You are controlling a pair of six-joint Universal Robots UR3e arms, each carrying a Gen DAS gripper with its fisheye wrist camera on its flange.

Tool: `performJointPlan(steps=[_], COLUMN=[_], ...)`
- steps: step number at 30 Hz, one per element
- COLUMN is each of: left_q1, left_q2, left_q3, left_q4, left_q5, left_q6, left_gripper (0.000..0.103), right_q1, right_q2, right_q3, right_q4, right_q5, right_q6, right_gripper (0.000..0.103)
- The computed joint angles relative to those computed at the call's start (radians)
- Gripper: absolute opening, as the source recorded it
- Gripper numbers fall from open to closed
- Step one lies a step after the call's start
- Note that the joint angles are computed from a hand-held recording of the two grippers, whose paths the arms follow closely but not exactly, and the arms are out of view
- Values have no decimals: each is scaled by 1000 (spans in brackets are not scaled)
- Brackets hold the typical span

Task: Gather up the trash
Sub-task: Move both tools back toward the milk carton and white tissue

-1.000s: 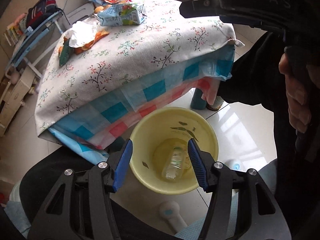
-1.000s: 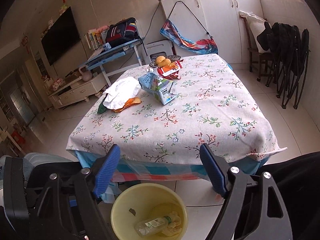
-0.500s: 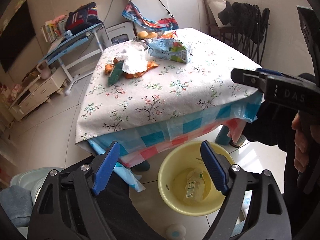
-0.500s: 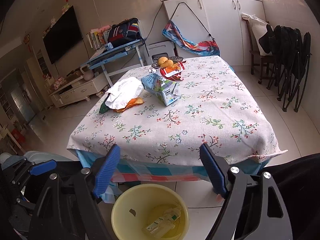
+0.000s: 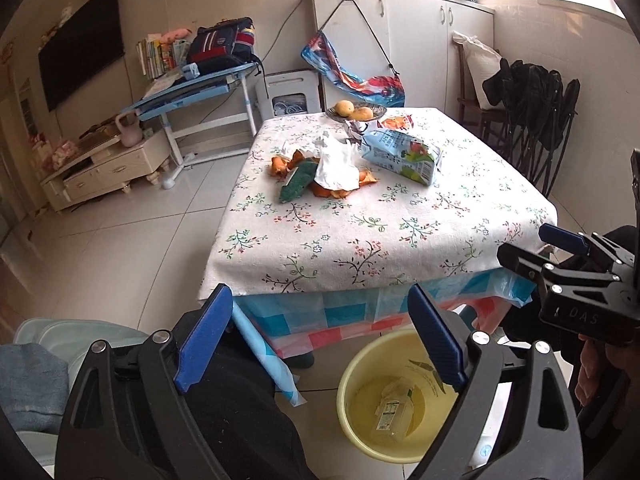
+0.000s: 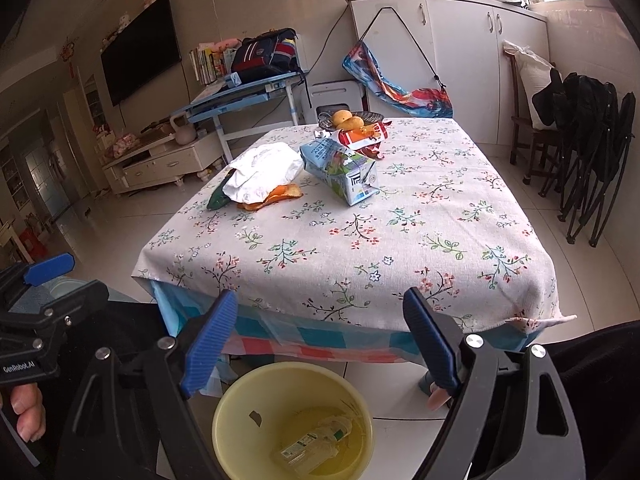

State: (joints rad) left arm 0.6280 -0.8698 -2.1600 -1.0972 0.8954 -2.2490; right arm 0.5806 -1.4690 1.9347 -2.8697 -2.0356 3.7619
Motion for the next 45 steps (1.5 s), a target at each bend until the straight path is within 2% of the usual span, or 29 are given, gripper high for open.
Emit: performJointPlan(steps=[4,13,17,21,25,33,38,45], left_q1=[13,127,154,96,-13,-191,-284,-413], left_q2=[-19,-8,-30,-85,-196,-467,-625,-809], left_q3=[24,77,74,47,46,144,255,423], left_q4=[11,-55,-24,114,278,512,589,641], left_q5=[-15,-130,-146,-103,-20,123,184,258], left_q6=[-25,-15,-37,-108,-189,-345,-405,-426], left_gripper=[87,89,90,90,90,90,90,90], right_q1=[16,40,42,33,8,-97,-165,-263], right_q2=[20,66,71,54,34,38,64,103], right_q3=[-11,-64,-79,-73,-65,-94,-140,-216], right_q4=[12,57,54,29,16,-2,2,54], right_q5=[-19,-43,-36,-39,-28,70,135,218], right_q6=[-16,-53,-63,-60,-62,-132,-203,-276], right_gripper=[82,82,82,82,82,82,82,82])
